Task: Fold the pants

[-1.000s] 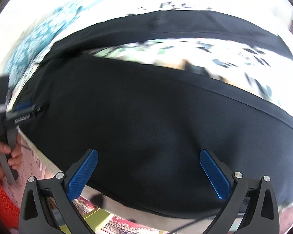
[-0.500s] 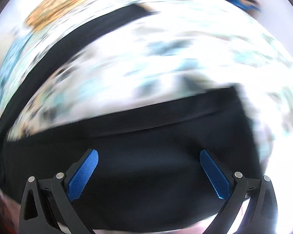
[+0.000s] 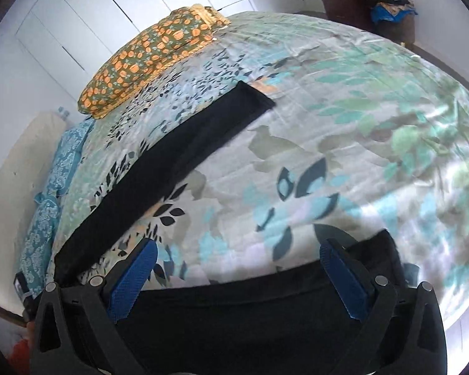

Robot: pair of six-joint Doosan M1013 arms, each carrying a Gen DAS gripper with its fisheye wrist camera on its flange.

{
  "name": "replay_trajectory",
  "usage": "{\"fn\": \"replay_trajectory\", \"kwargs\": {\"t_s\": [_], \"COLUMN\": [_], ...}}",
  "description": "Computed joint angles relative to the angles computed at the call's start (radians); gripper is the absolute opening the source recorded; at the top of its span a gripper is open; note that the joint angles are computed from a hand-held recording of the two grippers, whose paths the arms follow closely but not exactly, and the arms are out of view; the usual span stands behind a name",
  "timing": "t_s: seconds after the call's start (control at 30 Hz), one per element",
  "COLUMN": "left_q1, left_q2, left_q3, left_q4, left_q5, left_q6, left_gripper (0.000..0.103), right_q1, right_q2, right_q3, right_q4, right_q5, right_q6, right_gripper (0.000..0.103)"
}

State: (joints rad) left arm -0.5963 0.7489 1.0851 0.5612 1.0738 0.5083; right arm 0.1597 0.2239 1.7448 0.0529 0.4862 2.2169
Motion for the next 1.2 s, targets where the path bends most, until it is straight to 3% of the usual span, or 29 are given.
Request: {"fn": "replay_trajectory", "kwargs": {"t_s": [0.03, 0.07, 0.13, 0.2, 0.27, 0.33, 0.57, 0.77, 0.87, 0.9, 0.93, 1.03, 1.2], "left_q1": [0.009, 0.017, 0.018, 0.011, 0.017, 0.013, -0.001, -0.007, -0.009, -0.009, -0.01, -0.01, -0.011], "left_q2": [0.017, 0.017, -0.017, -0.025, -0.028, -0.028, -0.025, -0.028, -0.025, -0.024, -0.024, -0.024, -0.022], "left_q3": [-0.008, 0.017, 0.11, 0.136, 0.149, 0.153, 0.158, 0.165, 0.161, 0.16, 0.159, 0.159, 0.153], "left_q4": [-0.02, -0.038, 0.029, 0.087, 0.084, 0.1, 0.153, 0.17, 0.175, 0.176, 0.177, 0.177, 0.177], "left_q5": [0.001, -0.042, -0.182, -0.21, -0.24, -0.244, -0.233, -0.229, -0.219, -0.217, -0.216, -0.216, -0.204], "left_q6": [0.008, -0.014, -0.17, -0.217, -0.228, -0.243, -0.277, -0.291, -0.289, -0.288, -0.287, -0.288, -0.279], "left_gripper": [0.103, 0.103, 0.103, 0.103, 0.103, 0.103, 0.103, 0.103, 0.103, 0.103, 0.103, 0.103, 0.103], "right_q1": [-0.005, -0.013, -0.035, -0.068, -0.098, -0.119, -0.131, -0.117, -0.111, -0.104, -0.098, -0.088, -0.012], "right_q2": [0.02, 0.047, 0.093, 0.145, 0.214, 0.293, 0.486, 0.594, 0.603, 0.587, 0.564, 0.469, 0.255], "right_q3": [-0.024, -0.057, -0.117, -0.184, -0.283, -0.402, -0.707, -0.856, -0.86, -0.833, -0.799, -0.663, -0.396], "right_q4": [0.009, 0.018, 0.026, 0.04, 0.049, 0.026, -0.054, -0.107, -0.1, -0.144, -0.186, -0.175, -0.013], "right_q5": [0.014, 0.031, 0.061, 0.091, 0.17, 0.291, 0.443, 0.568, 0.577, 0.545, 0.506, 0.356, 0.174], "right_q6": [-0.018, -0.04, -0.079, -0.113, -0.128, -0.113, -0.118, -0.167, -0.224, -0.216, -0.202, -0.245, -0.565], "right_gripper": [0.103, 0.103, 0.103, 0.103, 0.103, 0.103, 0.101, 0.091, 0.062, 0.038, 0.004, 0.005, 0.005]}}
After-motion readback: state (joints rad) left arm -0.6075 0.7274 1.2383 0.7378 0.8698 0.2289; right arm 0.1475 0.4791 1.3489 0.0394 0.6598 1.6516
